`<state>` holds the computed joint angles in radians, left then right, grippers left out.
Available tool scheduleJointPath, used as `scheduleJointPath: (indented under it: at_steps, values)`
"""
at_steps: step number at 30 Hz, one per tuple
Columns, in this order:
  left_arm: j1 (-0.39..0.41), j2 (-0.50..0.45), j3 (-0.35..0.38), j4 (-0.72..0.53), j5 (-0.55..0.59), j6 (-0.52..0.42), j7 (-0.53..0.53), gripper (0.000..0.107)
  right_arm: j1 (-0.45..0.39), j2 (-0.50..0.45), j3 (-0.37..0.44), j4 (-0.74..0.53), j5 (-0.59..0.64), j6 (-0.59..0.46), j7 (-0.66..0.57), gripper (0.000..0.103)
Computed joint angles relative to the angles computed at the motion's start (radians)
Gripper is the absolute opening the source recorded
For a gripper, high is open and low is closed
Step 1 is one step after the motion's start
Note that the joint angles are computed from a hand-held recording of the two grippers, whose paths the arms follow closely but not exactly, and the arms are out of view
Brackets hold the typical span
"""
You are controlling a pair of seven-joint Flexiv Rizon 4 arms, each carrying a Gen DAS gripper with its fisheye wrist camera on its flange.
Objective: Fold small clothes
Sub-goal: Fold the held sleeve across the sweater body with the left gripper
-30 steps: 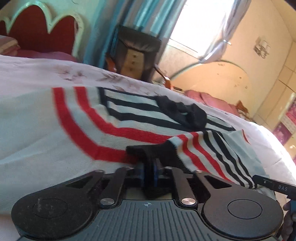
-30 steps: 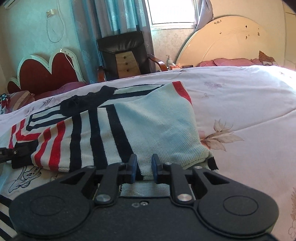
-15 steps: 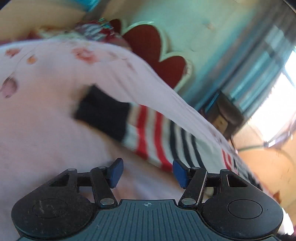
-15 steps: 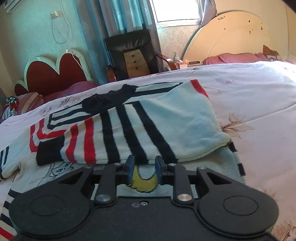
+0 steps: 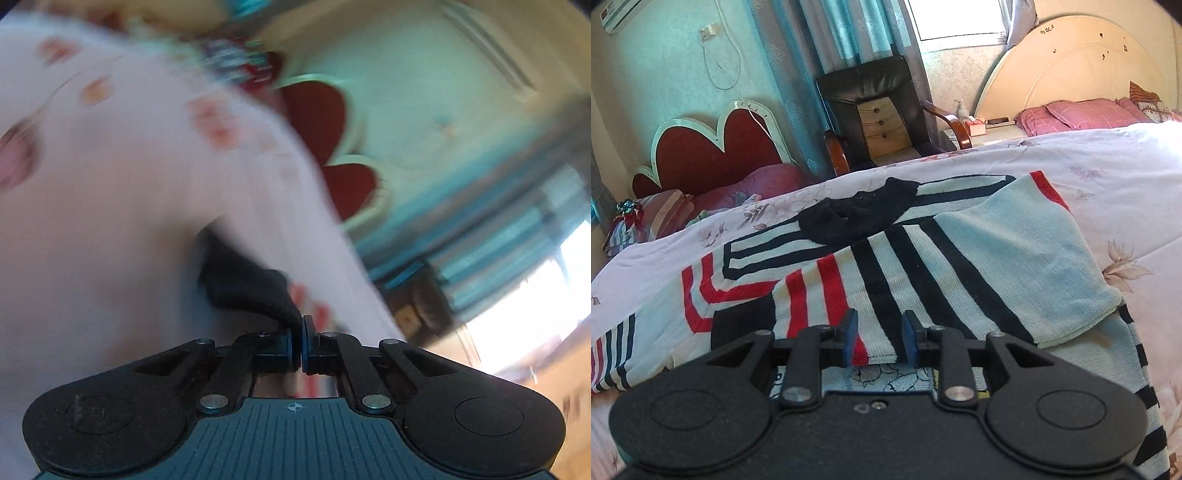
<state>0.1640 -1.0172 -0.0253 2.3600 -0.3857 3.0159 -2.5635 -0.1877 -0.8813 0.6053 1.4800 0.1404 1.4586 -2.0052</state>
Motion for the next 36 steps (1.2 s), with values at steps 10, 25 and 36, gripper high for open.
scheduleJointPath:
  at_steps: [10, 25, 36]
  values:
    - [-0.244, 0.059, -0.042, -0.511, 0.014, -0.536, 0.719, 0.005, -0.078, -0.012, 0.066, -0.001, 0.026, -0.017, -0.064, 0.027]
    - [-0.66, -0.084, 0.26, -0.926, -0.19, -1.078, 0.937, 0.063, -0.144, -0.072, 0.086, -0.221, 0.212, -0.273, -0.135, 0.048]
    - [-0.751, 0.069, 0.253, -0.413, -0.62, -0.772, 1.025, 0.063, -0.032, -0.137, -0.008, -0.383, 0.311, -0.517, -0.085, 0.051]
